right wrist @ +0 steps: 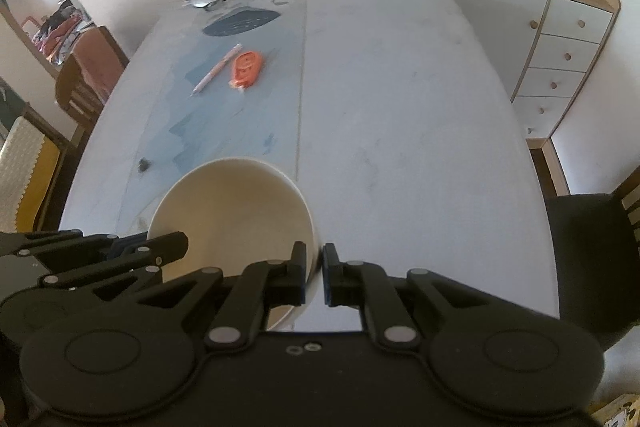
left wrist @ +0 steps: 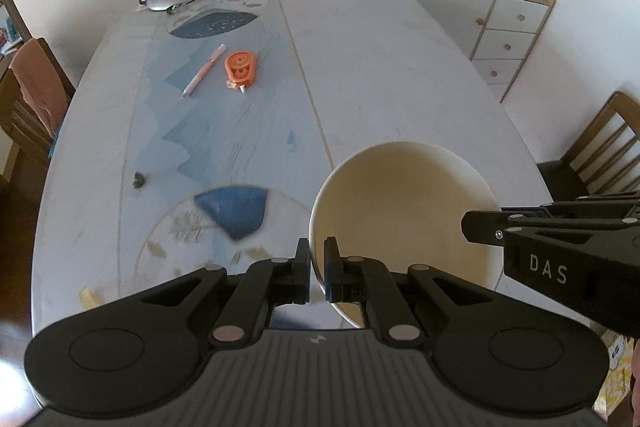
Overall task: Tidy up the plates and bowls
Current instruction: 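Lift the cream bowl and carry it toward the steel bowl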
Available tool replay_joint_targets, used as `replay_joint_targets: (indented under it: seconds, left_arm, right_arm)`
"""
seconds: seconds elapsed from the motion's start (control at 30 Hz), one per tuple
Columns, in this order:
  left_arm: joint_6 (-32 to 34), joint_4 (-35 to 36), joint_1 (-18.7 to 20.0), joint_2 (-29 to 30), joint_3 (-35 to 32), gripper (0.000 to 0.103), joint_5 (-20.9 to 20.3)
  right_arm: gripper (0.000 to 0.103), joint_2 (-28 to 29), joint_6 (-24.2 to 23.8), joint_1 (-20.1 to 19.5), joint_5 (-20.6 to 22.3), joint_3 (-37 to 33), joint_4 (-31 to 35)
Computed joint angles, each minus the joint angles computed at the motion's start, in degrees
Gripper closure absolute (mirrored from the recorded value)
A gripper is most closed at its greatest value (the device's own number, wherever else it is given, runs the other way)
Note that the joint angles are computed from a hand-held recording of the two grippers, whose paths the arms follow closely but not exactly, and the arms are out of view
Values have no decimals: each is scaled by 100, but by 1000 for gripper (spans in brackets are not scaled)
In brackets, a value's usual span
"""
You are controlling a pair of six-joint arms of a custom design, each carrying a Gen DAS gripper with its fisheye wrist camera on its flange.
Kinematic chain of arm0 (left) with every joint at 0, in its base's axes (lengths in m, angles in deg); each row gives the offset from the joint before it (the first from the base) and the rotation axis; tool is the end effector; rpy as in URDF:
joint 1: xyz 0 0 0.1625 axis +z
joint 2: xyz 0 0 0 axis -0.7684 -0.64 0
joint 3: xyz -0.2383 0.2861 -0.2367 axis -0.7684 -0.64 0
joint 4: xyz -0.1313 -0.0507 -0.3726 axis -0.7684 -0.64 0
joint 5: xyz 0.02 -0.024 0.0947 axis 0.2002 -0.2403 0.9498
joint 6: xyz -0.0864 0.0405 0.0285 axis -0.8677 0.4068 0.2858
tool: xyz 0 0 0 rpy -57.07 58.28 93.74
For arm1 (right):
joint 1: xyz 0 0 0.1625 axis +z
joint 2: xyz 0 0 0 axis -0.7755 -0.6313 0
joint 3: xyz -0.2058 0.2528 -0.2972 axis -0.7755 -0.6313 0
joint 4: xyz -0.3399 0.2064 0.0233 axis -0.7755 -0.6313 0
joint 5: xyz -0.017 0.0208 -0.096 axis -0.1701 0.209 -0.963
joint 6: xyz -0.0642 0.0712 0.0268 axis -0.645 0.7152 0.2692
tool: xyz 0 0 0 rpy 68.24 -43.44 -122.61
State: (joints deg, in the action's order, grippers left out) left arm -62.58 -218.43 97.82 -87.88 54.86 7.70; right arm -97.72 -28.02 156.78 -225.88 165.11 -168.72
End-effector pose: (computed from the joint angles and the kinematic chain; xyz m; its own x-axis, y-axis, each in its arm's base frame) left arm -0.2609 -0.5612 0.1527 -0.5315 0.6688 -0.5198 0.7513 0.6557 0.0753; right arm 0.2032 -0.4983 0.1751 -0.7684 0.4082 0.4928 -0.0032 0.7677 -0.6408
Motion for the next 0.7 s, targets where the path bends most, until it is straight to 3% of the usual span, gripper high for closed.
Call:
replay_joint_targets:
  seconds: [0.47, 0.7]
  left_arm:
    - [-110, 605, -149, -1433, 920, 98, 4]
    - [-220, 991, -148, -2144, 1304, 98, 31]
  right_arm:
    - [94, 70, 1120, 955, -308, 398, 472]
    - [94, 238, 1597, 1328, -267, 464, 722]
